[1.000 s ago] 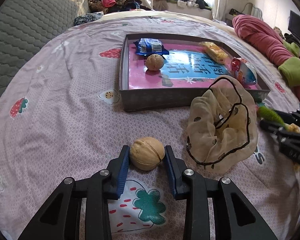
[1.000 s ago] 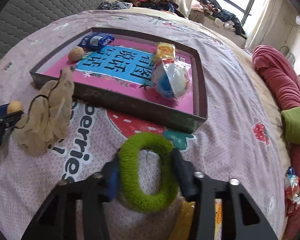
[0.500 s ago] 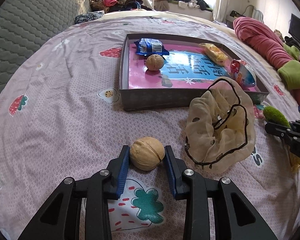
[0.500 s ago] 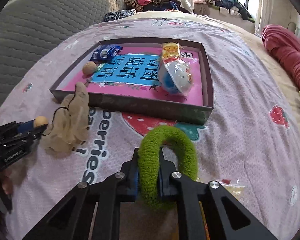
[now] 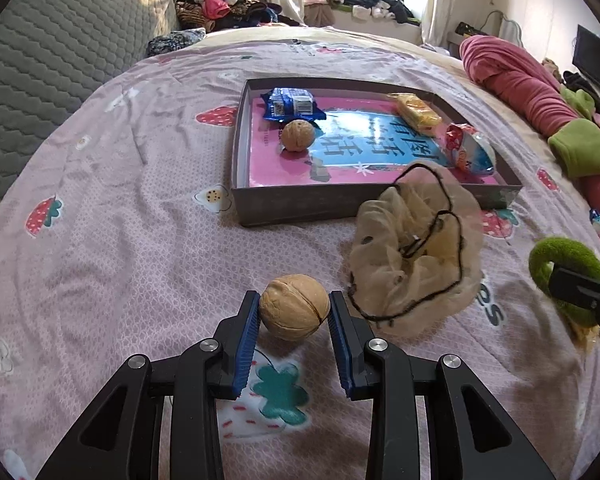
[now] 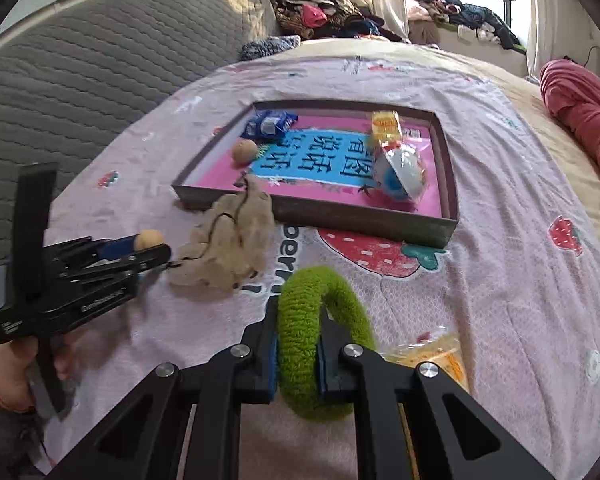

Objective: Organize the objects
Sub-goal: 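Lift the walnut with the left gripper while the right lifts the green ring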

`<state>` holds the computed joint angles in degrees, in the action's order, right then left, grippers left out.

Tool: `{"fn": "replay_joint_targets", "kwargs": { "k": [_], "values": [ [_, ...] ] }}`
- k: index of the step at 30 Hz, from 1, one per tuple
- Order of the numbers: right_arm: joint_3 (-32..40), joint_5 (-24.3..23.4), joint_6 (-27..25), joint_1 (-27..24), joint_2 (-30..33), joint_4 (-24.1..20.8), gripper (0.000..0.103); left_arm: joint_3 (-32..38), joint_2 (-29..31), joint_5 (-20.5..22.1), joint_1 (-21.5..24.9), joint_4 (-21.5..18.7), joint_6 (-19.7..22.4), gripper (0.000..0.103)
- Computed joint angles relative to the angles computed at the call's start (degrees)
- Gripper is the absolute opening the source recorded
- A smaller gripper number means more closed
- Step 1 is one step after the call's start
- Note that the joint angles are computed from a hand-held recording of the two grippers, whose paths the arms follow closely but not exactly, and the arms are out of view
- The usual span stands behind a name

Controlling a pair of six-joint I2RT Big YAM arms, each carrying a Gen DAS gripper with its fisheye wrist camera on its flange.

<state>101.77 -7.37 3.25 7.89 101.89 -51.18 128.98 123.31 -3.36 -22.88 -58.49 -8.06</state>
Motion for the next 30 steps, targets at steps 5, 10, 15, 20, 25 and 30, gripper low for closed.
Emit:
{"fn": "replay_joint_targets", "kwargs": {
  "k": [5, 10, 15, 20, 25, 30],
  "values": [
    [-1.9, -1.5, 0.6, 0.1, -2.4, 0.9, 0.014, -2.8, -2.7, 0.5, -0.8, 1.5, 0.0, 0.035],
    [-3.9, -1.0, 0.4, 0.4, -4.8, 1.1, 0.014, -7.4, -6.6, 0.0, -2.0, 4.9, 0.3, 0.035],
    [-5.8, -2.2, 2.2, -0.1, -7.3, 2.1, 0.014, -10.0, -9.3, 0.0, -2.7, 5.9, -0.1, 0.035],
    [-5.8, -2.1, 2.2, 0.1, -8.8, 1.4, 0.014, -12.9, -12.1, -1.0, -3.4, 6.3, -0.3, 0.035],
    [-6.0, -2.1, 2.6, 0.1, -10.5, 1.2, 0.014, -15.1, -14.8, -1.6, -4.0, 6.8, -1.5, 0.035],
    [-6.3, -1.2, 2.7, 0.1, -11.7, 0.8, 0.014, -15.7, -16.1, -2.1, -4.1, 5.6, -2.9, 0.035]
  ]
}}
